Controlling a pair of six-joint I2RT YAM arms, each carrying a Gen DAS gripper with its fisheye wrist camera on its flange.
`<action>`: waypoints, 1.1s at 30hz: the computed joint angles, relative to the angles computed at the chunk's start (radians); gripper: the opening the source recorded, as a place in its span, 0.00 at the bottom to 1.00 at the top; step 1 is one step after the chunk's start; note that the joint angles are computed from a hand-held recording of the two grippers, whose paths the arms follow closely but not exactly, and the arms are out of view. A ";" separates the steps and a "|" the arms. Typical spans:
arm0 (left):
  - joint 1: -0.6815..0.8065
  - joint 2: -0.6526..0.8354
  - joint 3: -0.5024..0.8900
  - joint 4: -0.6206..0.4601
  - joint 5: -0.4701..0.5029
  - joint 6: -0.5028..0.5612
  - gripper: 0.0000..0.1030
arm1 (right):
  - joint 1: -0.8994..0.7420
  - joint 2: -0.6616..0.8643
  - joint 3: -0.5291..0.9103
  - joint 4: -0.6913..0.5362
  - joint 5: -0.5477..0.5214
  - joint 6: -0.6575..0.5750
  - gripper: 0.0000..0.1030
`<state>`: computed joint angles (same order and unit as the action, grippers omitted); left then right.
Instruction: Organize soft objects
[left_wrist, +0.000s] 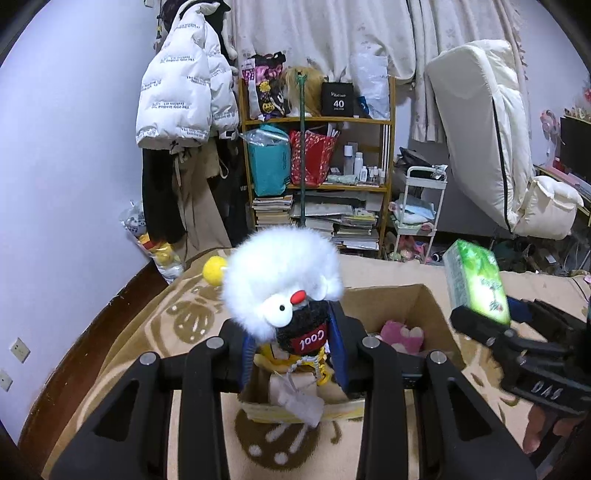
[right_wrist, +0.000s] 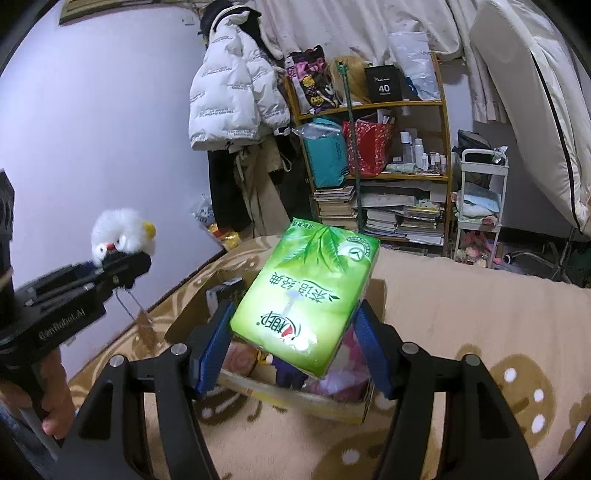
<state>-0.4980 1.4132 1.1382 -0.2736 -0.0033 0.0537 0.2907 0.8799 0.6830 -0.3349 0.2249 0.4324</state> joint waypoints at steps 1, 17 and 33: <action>-0.001 0.014 -0.001 0.006 -0.001 -0.001 0.32 | -0.024 0.006 -0.005 0.018 -0.023 -0.002 0.67; -0.024 0.159 0.033 -0.037 -0.038 0.004 0.75 | -0.175 0.187 -0.098 0.170 -0.246 0.043 0.69; 0.032 -0.185 -0.132 -0.134 -0.087 -0.035 0.96 | 0.068 -0.154 -0.023 -0.170 0.129 0.061 1.00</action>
